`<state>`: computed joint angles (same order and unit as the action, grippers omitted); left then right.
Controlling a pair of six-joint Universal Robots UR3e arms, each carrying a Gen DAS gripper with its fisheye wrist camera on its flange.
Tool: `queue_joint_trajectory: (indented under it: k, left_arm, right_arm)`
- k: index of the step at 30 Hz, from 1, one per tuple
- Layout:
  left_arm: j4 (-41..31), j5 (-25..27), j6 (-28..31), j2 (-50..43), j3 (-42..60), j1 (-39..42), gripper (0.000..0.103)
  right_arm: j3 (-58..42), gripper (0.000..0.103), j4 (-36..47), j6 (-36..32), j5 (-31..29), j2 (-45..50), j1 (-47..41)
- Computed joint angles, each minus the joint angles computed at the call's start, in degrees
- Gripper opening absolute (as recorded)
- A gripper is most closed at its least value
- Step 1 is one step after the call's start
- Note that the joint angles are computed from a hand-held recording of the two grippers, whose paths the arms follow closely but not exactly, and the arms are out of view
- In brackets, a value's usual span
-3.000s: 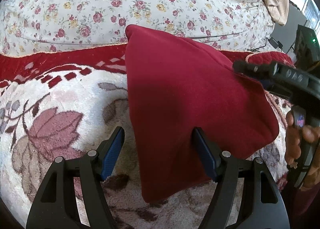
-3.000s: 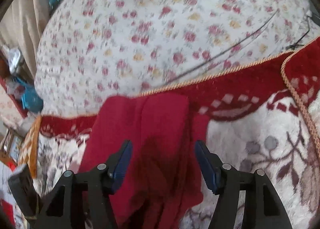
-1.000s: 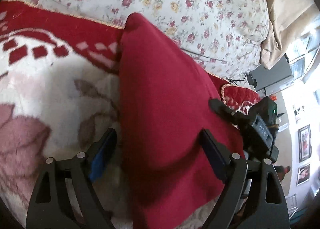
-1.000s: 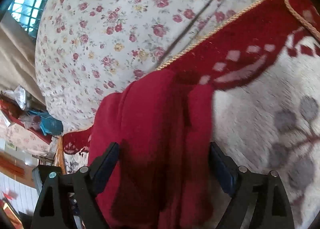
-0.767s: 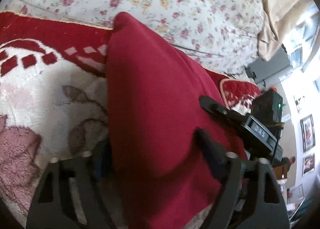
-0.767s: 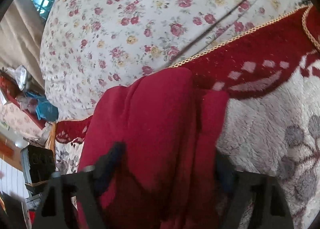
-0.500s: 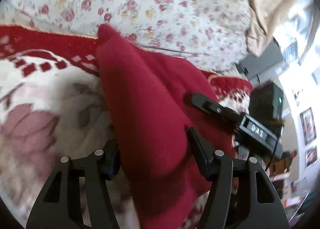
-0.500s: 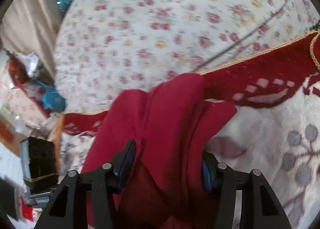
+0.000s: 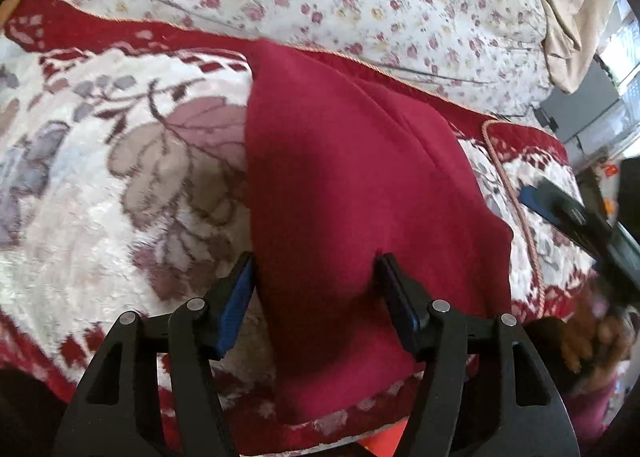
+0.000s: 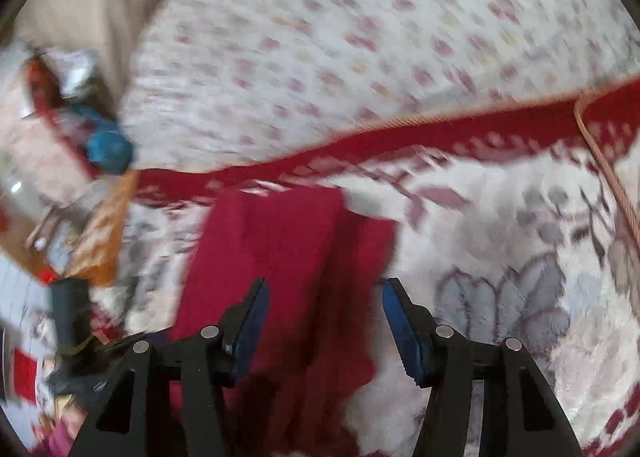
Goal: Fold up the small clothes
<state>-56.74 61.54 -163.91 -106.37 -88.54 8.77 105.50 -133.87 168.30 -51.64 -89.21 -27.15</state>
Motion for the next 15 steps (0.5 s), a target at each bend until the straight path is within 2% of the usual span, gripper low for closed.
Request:
queue_joint_trajectory:
  k: [2, 5, 7, 9, 10, 11, 15]
  left_arm:
    - [4.5, 2.87, -1.47, 0.43, -1.1, -1.65, 0.063]
    - [11.28, 6.23, -1.93, 1.74, -4.45, -2.56, 0.063]
    - [13.64, 7.61, -2.31, 2.09, -5.85, -2.89, 0.063]
    - [15.52, 8.48, -1.92, 2.97, -7.67, -3.0, 0.063]
    - [16.12, 8.61, -1.75, 3.24, -8.26, -3.02, 0.063]
    - [16.89, 8.96, -1.73, 3.36, -8.67, -3.3, 0.063]
    - [21.07, 11.48, -2.06, 4.39, -11.27, -4.39, 0.063]
  right_arm:
    - [-0.41, 0.056, 2.54, -4.88, 0.84, -2.5, 2.17]
    - [0.29, 0.055, -1.04, -7.3, -2.4, -3.4, 8.1]
    - [0.94, 0.045, -3.76, -7.26, -6.49, -1.72, 11.82]
    - [2.32, 0.041, -6.35, -6.44, -11.21, 0.51, 14.15]
    - [3.65, 0.032, -6.82, -6.37, -12.65, 1.18, 14.32]
    - [5.26, 0.03, -7.21, -6.42, -13.61, 1.53, 13.99]
    - [11.76, 0.028, -11.49, -6.63, -13.34, -0.46, 12.39]
